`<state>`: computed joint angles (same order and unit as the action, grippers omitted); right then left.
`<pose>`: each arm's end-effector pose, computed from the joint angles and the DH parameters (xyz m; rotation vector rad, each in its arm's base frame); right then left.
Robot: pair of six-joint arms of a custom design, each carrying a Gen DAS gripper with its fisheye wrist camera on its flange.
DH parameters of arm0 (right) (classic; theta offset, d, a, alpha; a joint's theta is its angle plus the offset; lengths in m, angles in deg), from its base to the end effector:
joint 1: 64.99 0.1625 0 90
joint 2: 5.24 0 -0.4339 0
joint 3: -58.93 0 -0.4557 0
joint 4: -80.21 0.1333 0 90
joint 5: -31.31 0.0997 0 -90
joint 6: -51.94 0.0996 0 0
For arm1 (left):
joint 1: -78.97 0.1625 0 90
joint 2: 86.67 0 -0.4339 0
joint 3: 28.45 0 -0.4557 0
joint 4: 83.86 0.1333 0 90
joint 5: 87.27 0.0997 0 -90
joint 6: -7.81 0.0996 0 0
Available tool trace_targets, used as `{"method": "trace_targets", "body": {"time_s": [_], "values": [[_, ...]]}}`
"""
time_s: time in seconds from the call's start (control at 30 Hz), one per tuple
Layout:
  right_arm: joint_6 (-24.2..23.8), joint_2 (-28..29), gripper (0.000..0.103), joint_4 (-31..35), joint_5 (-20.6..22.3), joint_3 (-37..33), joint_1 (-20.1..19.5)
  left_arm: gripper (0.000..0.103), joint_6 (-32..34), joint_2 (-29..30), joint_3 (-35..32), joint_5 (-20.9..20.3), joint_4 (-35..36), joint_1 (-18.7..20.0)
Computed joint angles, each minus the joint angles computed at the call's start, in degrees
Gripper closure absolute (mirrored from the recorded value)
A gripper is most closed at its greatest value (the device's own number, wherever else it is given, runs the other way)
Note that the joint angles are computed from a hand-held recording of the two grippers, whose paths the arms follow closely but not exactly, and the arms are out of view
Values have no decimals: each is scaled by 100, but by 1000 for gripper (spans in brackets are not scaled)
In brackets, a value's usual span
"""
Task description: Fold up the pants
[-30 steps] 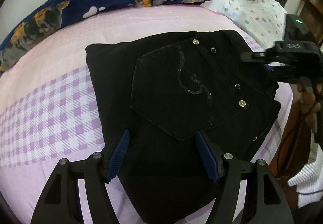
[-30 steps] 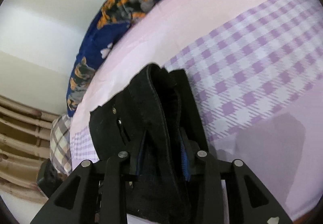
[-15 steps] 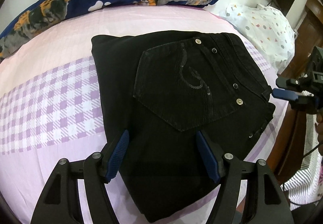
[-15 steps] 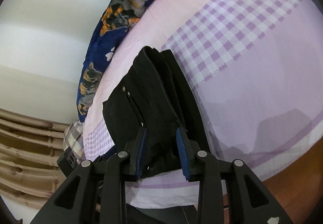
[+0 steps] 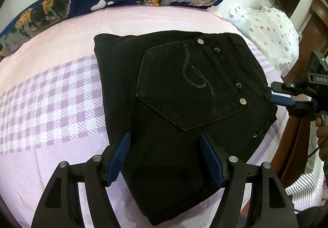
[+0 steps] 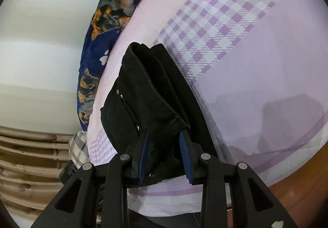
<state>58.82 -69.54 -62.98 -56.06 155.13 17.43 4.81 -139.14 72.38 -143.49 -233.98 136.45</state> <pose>0.0438 -0.7161 0.2562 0.3702 3.0227 -0.5728 -0.2073 -0.6762 0.1053 0.5833 2.5328 -0.4954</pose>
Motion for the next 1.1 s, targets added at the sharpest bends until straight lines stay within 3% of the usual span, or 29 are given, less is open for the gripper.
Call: {"method": "trace_targets", "body": {"time_s": [0.17,0.43,0.57,0.83,1.1], "values": [[-3,-25,73,-24,12,41,-12,32,-1,-9,5,23,10,-3],[-87,156,60,-64,-235,-122,70,31,-21,-11,9,28,-1,-3],[34,345,59,-261,-317,-233,98,31,-18,0,7,59,0,-3],[-369,192,86,-538,-684,-118,368,31,-121,-19,-38,1,107,30],[-696,-224,90,-864,-754,204,701,31,-85,-143,76,-211,-102,49]]}}
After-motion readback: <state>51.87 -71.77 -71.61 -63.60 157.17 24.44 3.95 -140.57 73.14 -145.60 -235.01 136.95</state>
